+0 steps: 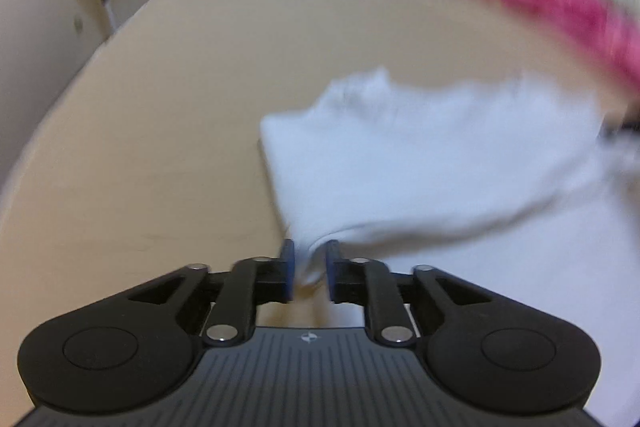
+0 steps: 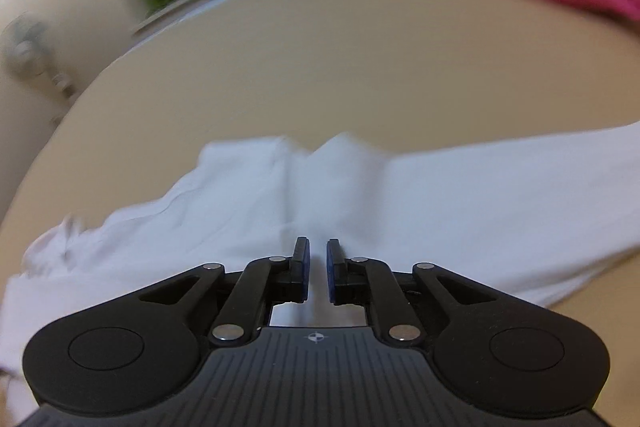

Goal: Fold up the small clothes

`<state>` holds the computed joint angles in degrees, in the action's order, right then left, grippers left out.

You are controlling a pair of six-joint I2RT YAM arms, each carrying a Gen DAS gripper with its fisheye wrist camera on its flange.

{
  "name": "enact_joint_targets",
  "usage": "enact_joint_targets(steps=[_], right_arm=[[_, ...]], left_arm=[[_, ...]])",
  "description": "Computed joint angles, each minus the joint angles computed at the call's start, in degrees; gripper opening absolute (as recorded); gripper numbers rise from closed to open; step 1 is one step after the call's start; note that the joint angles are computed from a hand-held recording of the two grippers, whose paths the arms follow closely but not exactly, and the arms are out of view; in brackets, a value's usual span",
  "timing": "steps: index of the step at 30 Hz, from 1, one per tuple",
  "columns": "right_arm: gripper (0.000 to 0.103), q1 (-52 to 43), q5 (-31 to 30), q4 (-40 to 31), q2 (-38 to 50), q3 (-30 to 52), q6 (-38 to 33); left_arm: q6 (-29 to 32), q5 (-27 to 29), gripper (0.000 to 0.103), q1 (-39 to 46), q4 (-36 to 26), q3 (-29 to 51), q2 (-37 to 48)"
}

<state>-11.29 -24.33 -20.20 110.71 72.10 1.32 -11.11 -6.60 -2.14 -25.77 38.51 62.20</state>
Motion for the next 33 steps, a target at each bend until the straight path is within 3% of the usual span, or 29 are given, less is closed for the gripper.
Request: enact_joint_targets(steps=[2,4,6,7,9,10,12,15,18,20,24,28,33], right_arm=[[0.01,-0.9,-2.5,3.1,-2.6,-1.5,2.6],[0.011,-1.6,-8.8,3.5,-4.4,-2.2,1.4],[0.021,-1.9,-17.9,-4.2,-2.3,1.1,-4.0],[0.026,-1.3,-19.0,-8.7,-1.0,2.6,-7.0],[0.026,0.7,-13.6,-15.8,2.2,5.3,-12.1],[0.019,1.5,-9.6,-17.7,3.5,5.9,-13.1],[0.017,0.9,-9.3,-16.4,2.4,5.1,-11.4],[0.026,-1.4,-12.6,-14.6,-1.3,3.0,-11.1],[0.027,-0.9,-3.6,-22.5,0.9,5.4,-22.0],[0.027,-2.2,-3.3,-24.2,0.0,6.7,-24.2],[0.029,-10.4,-4.6,-21.3,-2.5,8.5,-21.3],[0.03,-20.6,-6.9,-13.8,-2.2,6.8,-16.3],[0.03,-30.3,-6.8,-10.1,5.6,13.3,-6.2]], left_arm=[[-2.3,4.4,0.019,3.5,2.2,-1.0,-3.0],[-3.7,8.3,0.019,5.8,4.2,-1.0,-1.7],[-4.5,8.4,0.019,5.8,4.9,-0.5,1.2],[-4.9,7.8,0.019,5.5,4.2,0.5,4.1],[-4.3,4.8,0.023,4.0,-0.4,3.6,11.6],[-3.6,3.9,0.023,3.5,-1.0,3.7,13.5],[-4.5,3.1,0.023,2.4,-0.3,3.6,10.8],[-5.8,7.0,0.023,3.8,2.3,2.4,7.5],[-5.1,2.4,0.026,1.9,-2.0,5.4,14.8],[-5.7,1.7,0.026,1.3,-1.9,5.4,13.6],[-8.8,-0.4,0.026,0.0,-1.8,4.9,8.0],[-10.9,-8.0,0.028,-5.8,-4.6,6.1,2.1],[-14.0,-22.9,0.049,-22.5,-15.7,8.5,-7.6]])
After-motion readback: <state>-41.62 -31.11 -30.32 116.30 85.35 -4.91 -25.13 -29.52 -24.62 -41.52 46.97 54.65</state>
